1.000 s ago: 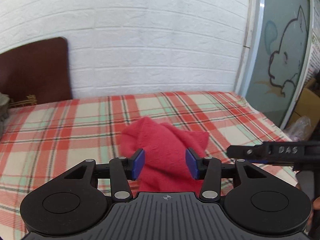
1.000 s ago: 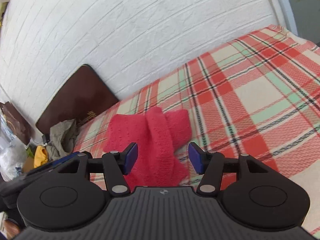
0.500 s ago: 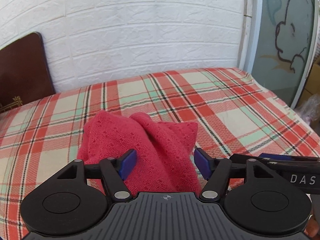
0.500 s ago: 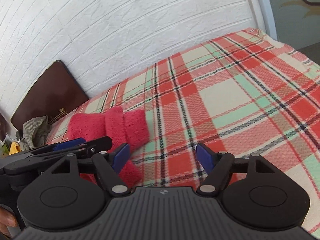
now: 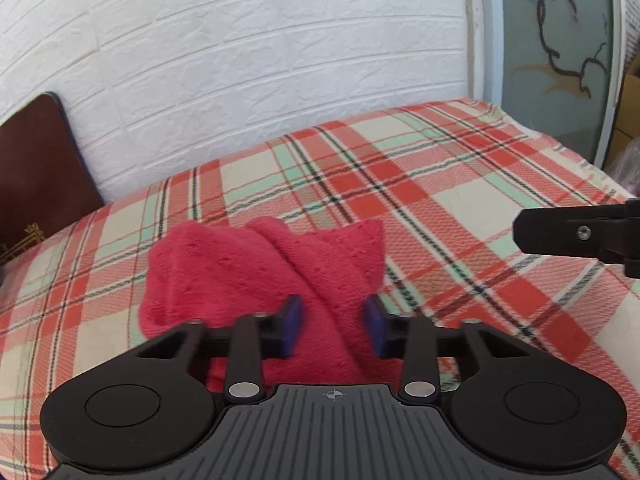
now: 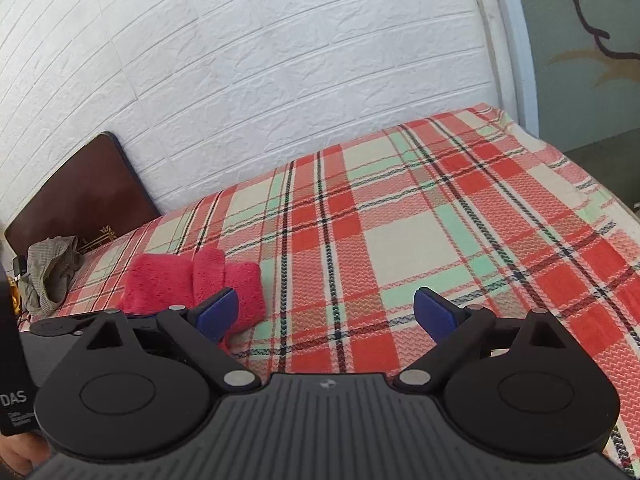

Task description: Fold clothes

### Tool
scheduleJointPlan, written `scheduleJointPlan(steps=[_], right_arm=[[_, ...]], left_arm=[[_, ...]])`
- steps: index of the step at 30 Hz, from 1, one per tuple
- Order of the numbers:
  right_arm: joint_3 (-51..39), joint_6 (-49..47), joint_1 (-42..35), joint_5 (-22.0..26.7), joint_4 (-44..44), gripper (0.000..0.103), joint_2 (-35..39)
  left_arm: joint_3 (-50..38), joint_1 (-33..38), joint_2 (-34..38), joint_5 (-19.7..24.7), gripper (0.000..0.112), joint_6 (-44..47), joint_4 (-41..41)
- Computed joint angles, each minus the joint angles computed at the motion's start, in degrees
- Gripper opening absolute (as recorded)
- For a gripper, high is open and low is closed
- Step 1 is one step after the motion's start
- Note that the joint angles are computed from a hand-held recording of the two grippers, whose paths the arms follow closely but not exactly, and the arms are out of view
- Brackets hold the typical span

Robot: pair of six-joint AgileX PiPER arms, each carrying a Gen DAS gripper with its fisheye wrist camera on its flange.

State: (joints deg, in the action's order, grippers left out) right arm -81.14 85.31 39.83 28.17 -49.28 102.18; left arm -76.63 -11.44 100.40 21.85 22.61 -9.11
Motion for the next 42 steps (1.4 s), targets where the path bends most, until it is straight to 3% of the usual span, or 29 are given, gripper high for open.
scheduleJointPlan(steps=[2,6,11,15,18,19,20,21,24,26,27,30,35,37,38,42], right_arm=[[-1.1,-2.0,0.1,-0.4,1.8,0.094,0.8],[-4.4,-9.0,0.2,-1.4,7.8,0.09,2.6],[-13.3,-23.9,0.5,-1.3,19.3,0.067,8.3],[-22.2,-36.1,1.3,1.0,28.6,0.06,14.2],[-26.8,-37.3,2.9,5.1,27.2,0.055,17.4],[-27.7,-36.9,3.4,6.2,26.2,0.055,18.0],[-26.5,-36.0,3.5,5.5,25.9,0.052,17.4],[-24.7,-35.5,3.2,4.2,26.5,0.045,16.4],[-19.3,-36.7,2.1,-1.0,31.2,0.038,13.2],[-18.8,-39.9,1.4,-2.4,35.7,0.038,12.9],[-18.6,-41.6,1.1,-3.1,38.2,0.039,12.8],[-20.1,-46.2,0.3,-3.7,44.4,0.04,13.9],[-29.5,-50.4,0.1,0.8,49.3,0.04,19.9],[-32.5,-52.4,-0.2,3.0,51.8,0.024,21.5],[-33.3,-53.6,-0.4,3.6,53.6,0.006,21.8],[-30.5,-63.1,-2.0,-0.5,66.6,0.005,19.1]], left_arm=[[-0.8,2.6,-0.5,1.8,0.007,4.9,-7.0],[0.7,7.2,-4.0,1.6,0.004,10.2,-14.4],[2.4,12.5,-6.7,1.1,0.0,11.5,-17.5],[1.5,15.4,-5.9,2.7,0.0,9.8,-16.4],[1.4,18.0,-6.2,6.6,0.0,17.4,-23.4],[2.5,18.4,-7.0,6.8,0.003,21.6,-26.4],[3.4,18.7,-7.8,7.2,0.021,25.7,-29.4],[4.4,18.8,-8.4,7.4,0.023,29.7,-32.3],[7.0,19.2,-10.1,8.8,0.027,40.9,-40.5],[9.1,19.5,-10.7,8.7,0.048,45.9,-43.2],[10.5,19.5,-11.0,7.9,0.053,47.8,-43.7],[14.0,19.6,-12.2,6.8,0.056,51.1,-44.2],[17.9,19.9,-14.3,6.7,0.06,58.8,-47.8],[19.2,19.6,-15.1,5.9,0.061,63.1,-50.3],[19.7,19.3,-15.4,5.3,0.064,64.4,-51.3],[21.8,18.2,-16.7,3.2,0.072,71.1,-56.6]])
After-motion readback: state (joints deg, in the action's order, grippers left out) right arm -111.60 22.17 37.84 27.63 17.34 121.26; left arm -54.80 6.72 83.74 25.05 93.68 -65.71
